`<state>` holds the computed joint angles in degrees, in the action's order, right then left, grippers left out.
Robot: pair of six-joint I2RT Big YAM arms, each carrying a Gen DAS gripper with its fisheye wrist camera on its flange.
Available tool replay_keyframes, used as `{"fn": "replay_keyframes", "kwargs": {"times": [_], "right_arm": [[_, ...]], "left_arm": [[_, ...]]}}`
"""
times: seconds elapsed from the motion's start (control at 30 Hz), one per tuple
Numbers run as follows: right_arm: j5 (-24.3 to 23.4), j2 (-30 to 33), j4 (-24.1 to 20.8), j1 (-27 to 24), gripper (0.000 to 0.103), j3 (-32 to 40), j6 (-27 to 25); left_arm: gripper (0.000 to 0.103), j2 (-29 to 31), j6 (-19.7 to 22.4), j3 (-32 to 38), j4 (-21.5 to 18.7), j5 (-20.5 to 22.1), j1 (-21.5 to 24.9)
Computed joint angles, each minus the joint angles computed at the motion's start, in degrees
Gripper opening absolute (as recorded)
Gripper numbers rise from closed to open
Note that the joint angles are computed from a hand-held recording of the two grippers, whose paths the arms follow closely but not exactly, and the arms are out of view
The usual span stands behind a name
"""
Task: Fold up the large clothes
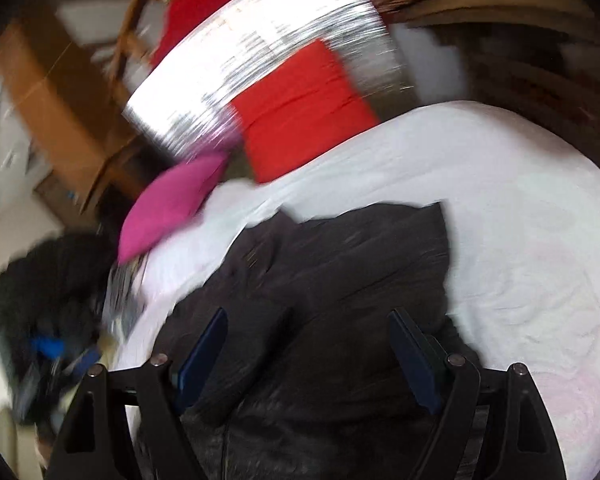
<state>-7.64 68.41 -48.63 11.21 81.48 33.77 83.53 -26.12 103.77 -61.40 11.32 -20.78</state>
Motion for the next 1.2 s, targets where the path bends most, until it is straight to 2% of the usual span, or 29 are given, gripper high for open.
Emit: {"fn": "replay_keyframes", "kwargs": {"times": [0.07,0.13,0.27,0.33,0.37,0.43,0.5,0.53,0.6,0.67,0.7,0.77,0.83,0.93,1.03,1.1,1.2], "right_arm": [[3.51,2.85,-3.34,4.34,0.084,3.64,-5.06],[7.51,5.97,-5.75,8.55,0.084,7.14,-10.02],[15.35,11.6,-9.74,15.45,0.084,12.8,-17.15],[20.94,14.88,-11.4,19.08,0.084,15.62,-21.41],[22.55,15.46,-11.39,19.67,0.084,15.8,-22.4],[30.32,18.09,-12.81,21.43,0.084,17.26,-23.72],[32.61,18.43,-13.23,20.97,0.084,16.86,-22.7],[32.7,17.82,-13.32,20.26,0.084,16.22,-20.91],[29.95,14.29,-12.56,17.37,0.084,13.25,-15.53],[25.07,10.66,-12.99,13.47,0.084,10.19,-9.2],[21.43,8.91,-13.31,10.86,0.084,8.35,-6.16],[15.38,6.65,-14.69,6.21,0.084,5.48,-0.99],[12.8,5.58,-16.01,3.15,0.084,3.64,2.9],[5.28,1.67,-12.21,-1.49,0.084,-0.19,4.21],[5.04,-0.52,-9.0,-2.35,0.084,-0.92,2.93],[6.55,-0.12,-8.76,-2.14,0.084,-0.35,2.81],[5.54,1.87,-8.12,-2.78,0.084,0.01,3.24]], "left_arm": [[0.085,2.47,-5.31,0.95,-5.66,-1.65,1.77],[0.084,3.44,-8.3,-0.5,-9.12,-1.68,2.98],[0.08,4.81,-7.12,-1.43,-12.67,-6.45,1.81],[0.08,5.01,-5.41,-2.29,-12.73,-6.45,1.14],[0.08,5.45,-4.66,-2.1,-13.48,-7.03,0.62],[0.08,6.37,-3.89,-1.38,-13.88,-8.31,0.44],[0.08,6.87,-3.95,-1.11,-14.26,-8.95,0.04],[0.08,6.85,-3.98,-1.19,-14.22,-9.05,-0.02],[0.08,6.99,-4.01,-1.13,-14.42,-9.5,-0.27],[0.08,7.39,-3.87,-0.62,-14.96,-9.85,-0.49],[0.08,7.88,-3.42,-1.75,-13.43,-10.04,-0.3],[0.08,8.04,-3.29,-1.78,-13.16,-10.18,-0.51],[0.08,8.16,-2.98,-1.95,-12.97,-10.88,-0.65],[0.08,8.17,-2.53,-1.81,-12.91,-11.06,-0.77],[0.08,8.7,-2.41,-0.79,-12.23,-12.29,-1.79],[0.08,7.97,-1.94,-0.82,-11.53,-12.88,-1.95],[0.08,6.12,-0.12,-1.41,-8.91,-16.17,-2.82]]}}
